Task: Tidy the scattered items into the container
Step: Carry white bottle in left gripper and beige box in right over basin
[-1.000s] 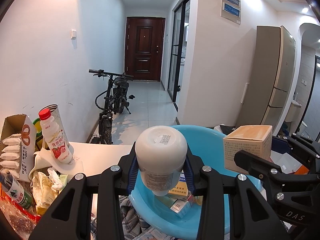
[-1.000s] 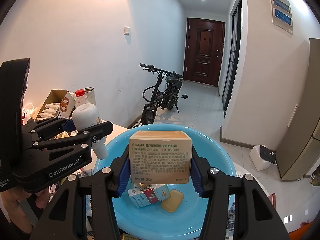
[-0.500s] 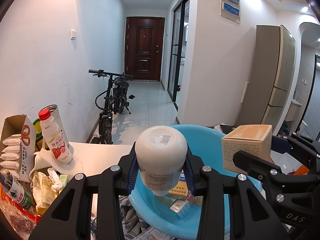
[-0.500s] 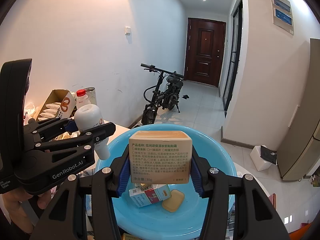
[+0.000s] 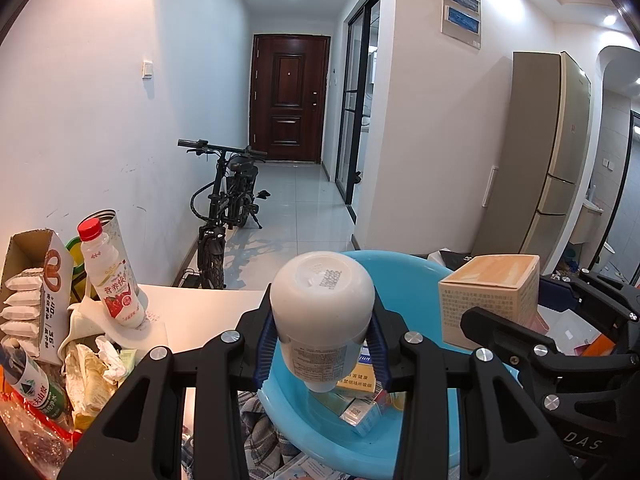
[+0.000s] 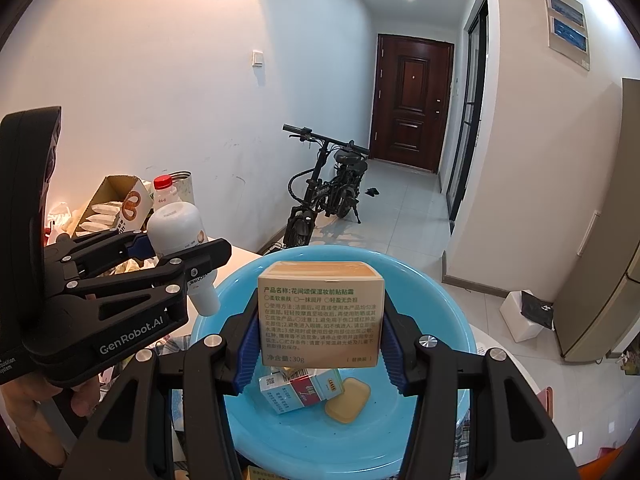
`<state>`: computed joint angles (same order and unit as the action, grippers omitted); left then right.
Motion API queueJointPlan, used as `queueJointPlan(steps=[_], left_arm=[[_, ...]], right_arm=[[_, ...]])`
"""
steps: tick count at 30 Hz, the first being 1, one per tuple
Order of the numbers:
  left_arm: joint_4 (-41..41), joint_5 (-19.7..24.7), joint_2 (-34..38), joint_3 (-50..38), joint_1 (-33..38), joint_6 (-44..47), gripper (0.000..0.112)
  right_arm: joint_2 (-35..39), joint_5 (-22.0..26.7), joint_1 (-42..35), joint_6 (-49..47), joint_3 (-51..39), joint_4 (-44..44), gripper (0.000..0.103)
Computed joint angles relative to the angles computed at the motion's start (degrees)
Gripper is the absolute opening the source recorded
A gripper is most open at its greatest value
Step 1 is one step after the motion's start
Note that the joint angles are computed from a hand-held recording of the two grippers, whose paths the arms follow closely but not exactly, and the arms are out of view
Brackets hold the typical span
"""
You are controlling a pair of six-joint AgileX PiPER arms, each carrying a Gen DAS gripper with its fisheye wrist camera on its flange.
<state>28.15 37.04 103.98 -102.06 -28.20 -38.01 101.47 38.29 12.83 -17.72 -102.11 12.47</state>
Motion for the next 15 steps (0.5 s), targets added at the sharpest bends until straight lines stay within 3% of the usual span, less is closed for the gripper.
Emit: queueJointPlan(steps=[15], left_arm=[[-0.06,0.26,0.03,-0.34,-0.06,0.21,0.038]], right_arm=[[-0.61,-0.73,0.49,0.32,1.56,-0.38,0.054]])
